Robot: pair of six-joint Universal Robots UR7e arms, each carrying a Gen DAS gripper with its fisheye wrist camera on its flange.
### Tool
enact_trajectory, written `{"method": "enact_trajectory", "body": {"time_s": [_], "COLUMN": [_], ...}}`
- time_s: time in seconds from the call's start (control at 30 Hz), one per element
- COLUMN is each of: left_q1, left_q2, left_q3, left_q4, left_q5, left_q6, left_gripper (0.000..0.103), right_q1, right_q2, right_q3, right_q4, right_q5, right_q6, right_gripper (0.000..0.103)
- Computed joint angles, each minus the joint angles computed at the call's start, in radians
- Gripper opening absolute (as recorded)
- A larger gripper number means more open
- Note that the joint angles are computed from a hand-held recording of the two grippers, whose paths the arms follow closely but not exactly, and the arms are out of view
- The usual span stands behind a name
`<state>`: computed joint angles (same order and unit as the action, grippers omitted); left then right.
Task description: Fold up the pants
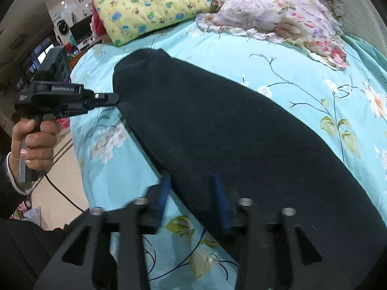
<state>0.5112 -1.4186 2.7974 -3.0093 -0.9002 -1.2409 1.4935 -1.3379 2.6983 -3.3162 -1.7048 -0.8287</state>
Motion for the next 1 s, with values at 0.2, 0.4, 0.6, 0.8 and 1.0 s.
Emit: {"method": "enact_trajectory", "body": {"time_s": [0.2,0.4,0.6,0.8,1.0], "left_q1": [-0.026,0.034,0.088,0.145,0.183], "left_q2": [-0.106,-0.094,-0.032,-0.011,-0.006], "left_q3": [-0.019,-0.085,-0.133,-0.133,-0.122], "left_q4": [0.186,0.272,0.293,0.235,0.154], "left_q5": [0.028,-0.015,-0.054,-0.064,-0.057], "left_q6": [-0.055,-0.018,0.029,0.063,0.091], "left_gripper": [0.051,0.064,0.064,0.064,0.064], "right_q1": [-0.052,-0.067,-0.088,-0.066,-0.038], "right_q2": [-0.105,-0.114,-0.081,0.024,0.146], "right_q3": [0.0,-0.043,-0.144,-0.268,-0.379], "right_q4": [0.093,0.087,0.139,0.167,0.243], "right_q5": [0.123,0.146,0.185,0.138,0.024], "right_q6": [0.046,0.128,0.233,0.285,0.262], "right_gripper": [0.046,0.046,0.046,0.046,0.046]}}
